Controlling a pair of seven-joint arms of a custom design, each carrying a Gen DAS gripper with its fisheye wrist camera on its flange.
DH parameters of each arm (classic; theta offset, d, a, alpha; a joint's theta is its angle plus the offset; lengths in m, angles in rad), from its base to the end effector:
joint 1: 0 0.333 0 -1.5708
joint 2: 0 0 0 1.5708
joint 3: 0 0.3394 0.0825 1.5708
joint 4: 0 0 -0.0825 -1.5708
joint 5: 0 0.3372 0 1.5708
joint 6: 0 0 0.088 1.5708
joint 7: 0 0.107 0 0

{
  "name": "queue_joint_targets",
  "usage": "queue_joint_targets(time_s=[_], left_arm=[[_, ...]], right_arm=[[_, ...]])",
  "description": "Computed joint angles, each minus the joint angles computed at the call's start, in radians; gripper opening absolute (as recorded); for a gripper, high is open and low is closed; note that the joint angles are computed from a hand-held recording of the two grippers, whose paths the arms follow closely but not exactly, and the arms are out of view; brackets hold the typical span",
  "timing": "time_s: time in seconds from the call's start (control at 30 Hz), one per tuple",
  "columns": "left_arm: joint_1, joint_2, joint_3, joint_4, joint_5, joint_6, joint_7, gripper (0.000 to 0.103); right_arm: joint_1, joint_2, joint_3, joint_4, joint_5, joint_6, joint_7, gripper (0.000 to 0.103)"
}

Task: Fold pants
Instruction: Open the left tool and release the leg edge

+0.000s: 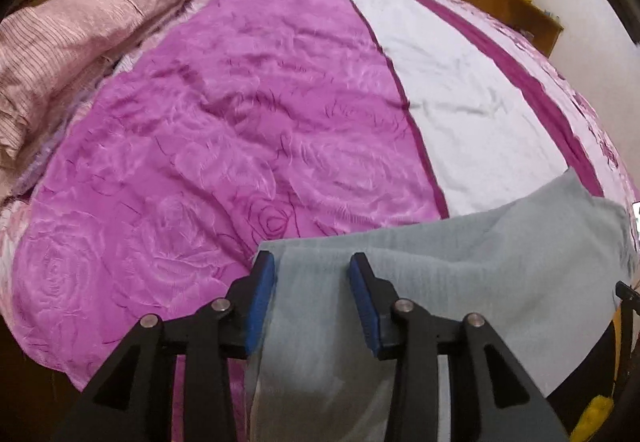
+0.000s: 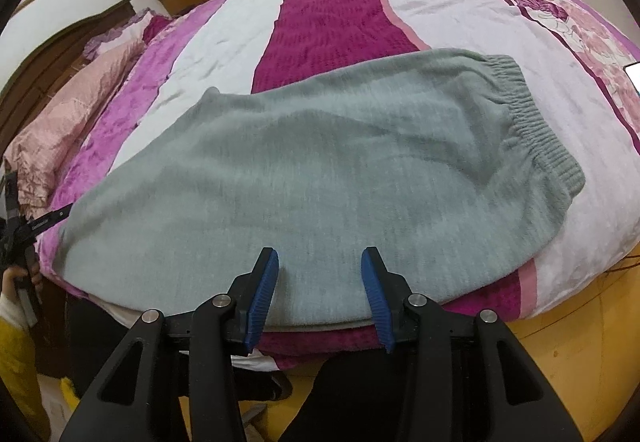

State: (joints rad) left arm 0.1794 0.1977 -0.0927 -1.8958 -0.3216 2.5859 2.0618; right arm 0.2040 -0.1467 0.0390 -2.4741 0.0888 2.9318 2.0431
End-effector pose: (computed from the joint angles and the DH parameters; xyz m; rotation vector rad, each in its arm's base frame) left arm 0.6053 0.0626 0.4996 -1.7847 2.1091 -0.6400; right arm 0.4544 0.1074 0.4711 -1.5109 2.0684 -0.2847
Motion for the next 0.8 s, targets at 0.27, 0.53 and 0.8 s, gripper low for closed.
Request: queue_joint_targets(time_s=[0.27, 0.53, 0.8], left_arm=[[0.018, -0.002, -0.018, -0.026, -0.101, 0.035, 0.081, 0.032], [0.014, -0.087, -0.031, -0.121, -0.329, 0.237, 0.203, 0.005], [-0.083, -0.009, 0.078, -0.159, 0.111, 0.337, -0.169, 0.017]], right_arm=[[-0.002, 0.021, 0.000, 0.006, 0.001, 0.008, 0.003, 0.037], [0.010, 0.019, -0.008, -0.007, 0.039, 0.030, -0.025, 0.037], [0.014, 0.027, -0.012, -0.007, 0.055, 0.041, -0.051, 0.037]])
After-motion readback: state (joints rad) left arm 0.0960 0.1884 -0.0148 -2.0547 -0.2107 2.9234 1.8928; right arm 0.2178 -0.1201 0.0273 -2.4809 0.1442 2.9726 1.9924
